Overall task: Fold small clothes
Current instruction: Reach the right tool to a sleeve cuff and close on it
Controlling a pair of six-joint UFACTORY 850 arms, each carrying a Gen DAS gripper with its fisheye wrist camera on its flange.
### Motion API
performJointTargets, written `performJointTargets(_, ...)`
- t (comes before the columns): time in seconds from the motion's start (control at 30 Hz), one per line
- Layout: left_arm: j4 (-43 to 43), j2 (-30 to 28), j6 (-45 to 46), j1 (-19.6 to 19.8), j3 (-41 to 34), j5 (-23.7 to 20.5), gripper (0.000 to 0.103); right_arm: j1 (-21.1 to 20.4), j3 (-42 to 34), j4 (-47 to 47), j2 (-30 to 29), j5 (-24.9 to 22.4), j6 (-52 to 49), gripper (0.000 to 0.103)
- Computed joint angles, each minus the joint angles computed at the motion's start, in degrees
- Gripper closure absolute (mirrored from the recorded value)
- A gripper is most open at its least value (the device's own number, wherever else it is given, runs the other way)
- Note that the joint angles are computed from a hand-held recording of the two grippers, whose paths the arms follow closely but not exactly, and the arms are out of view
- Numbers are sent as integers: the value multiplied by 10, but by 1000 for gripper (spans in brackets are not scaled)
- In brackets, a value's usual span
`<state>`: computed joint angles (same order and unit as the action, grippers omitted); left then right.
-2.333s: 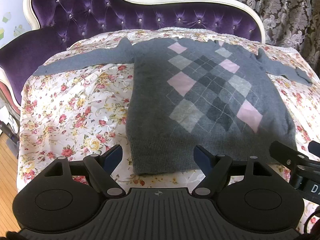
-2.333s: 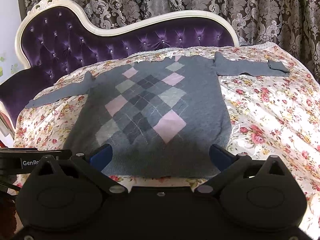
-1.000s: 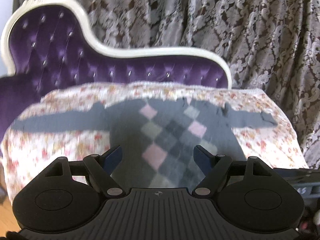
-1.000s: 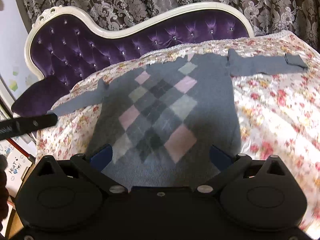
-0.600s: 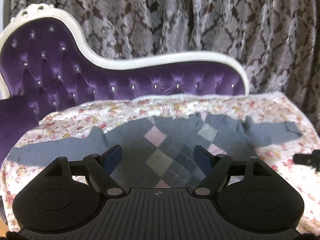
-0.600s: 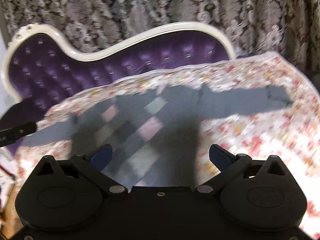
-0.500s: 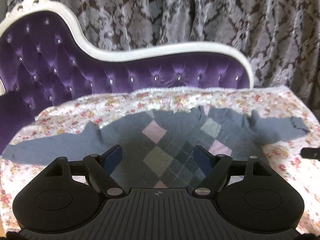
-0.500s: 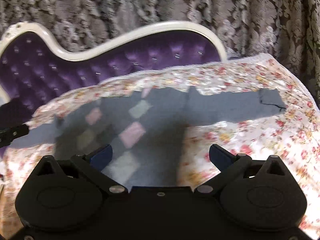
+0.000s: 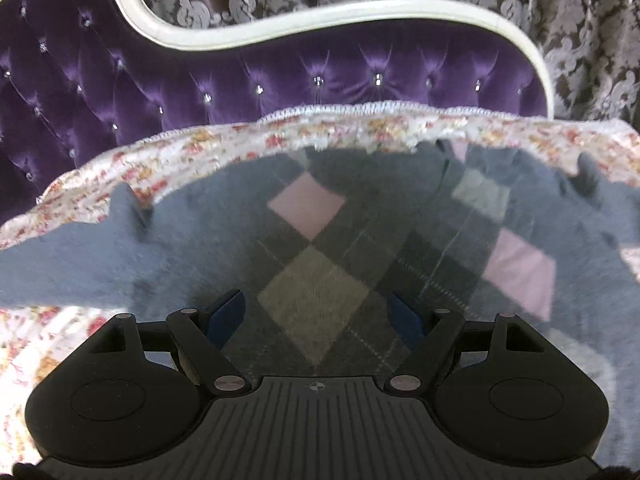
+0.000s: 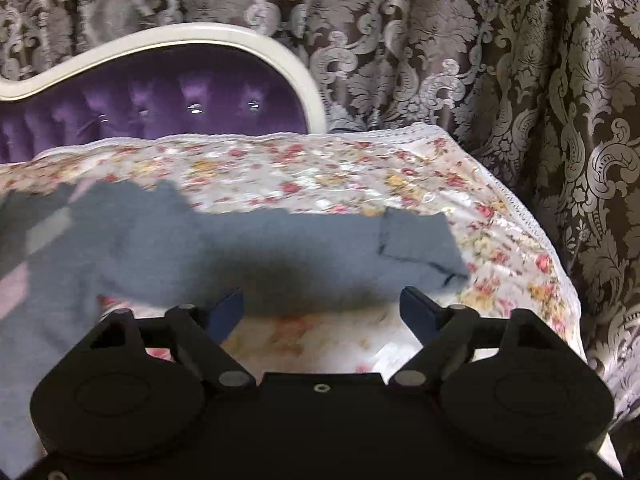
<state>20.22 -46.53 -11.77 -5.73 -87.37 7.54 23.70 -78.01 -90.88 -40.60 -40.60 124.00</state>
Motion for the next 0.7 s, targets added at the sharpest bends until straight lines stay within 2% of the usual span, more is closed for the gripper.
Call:
performJointTargets(0.07,-2,-12,0,0,-8,-5,24,-13,-8,-32,-11,-6,35,18)
performJointTargets(0.13,15,-11,-30,6,9,38,24,-24,-22,-67,-25,-14,57,18)
performJointTargets(0.2,13,-12,-32,7,14,52,20,-32,-42,-84,-43,-22,60,18)
performJointTargets(0.3,7,-13,-27,7,17,60,16,-49,-82,-74,-76,-18,33,18)
performJointTargets(0.43,48,-21,-71,7,5,55,12,-72,-127,-12,-113,-5,-31,18)
performJointTargets(0.5,54,-24,-77,7,1,55,9,-83,-114,-24,-110,8,4,12)
performJointTargets(0.57,54,-26,-77,7,0,55,9,-95,-85,-43,-91,31,81,12)
performJointTargets(0.63,55,-26,-78,7,0,57,8,-102,-66,-48,-80,32,94,23)
performJointTargets(0.7,53,-26,-77,7,1,58,8,-108,-40,-77,-64,33,106,60)
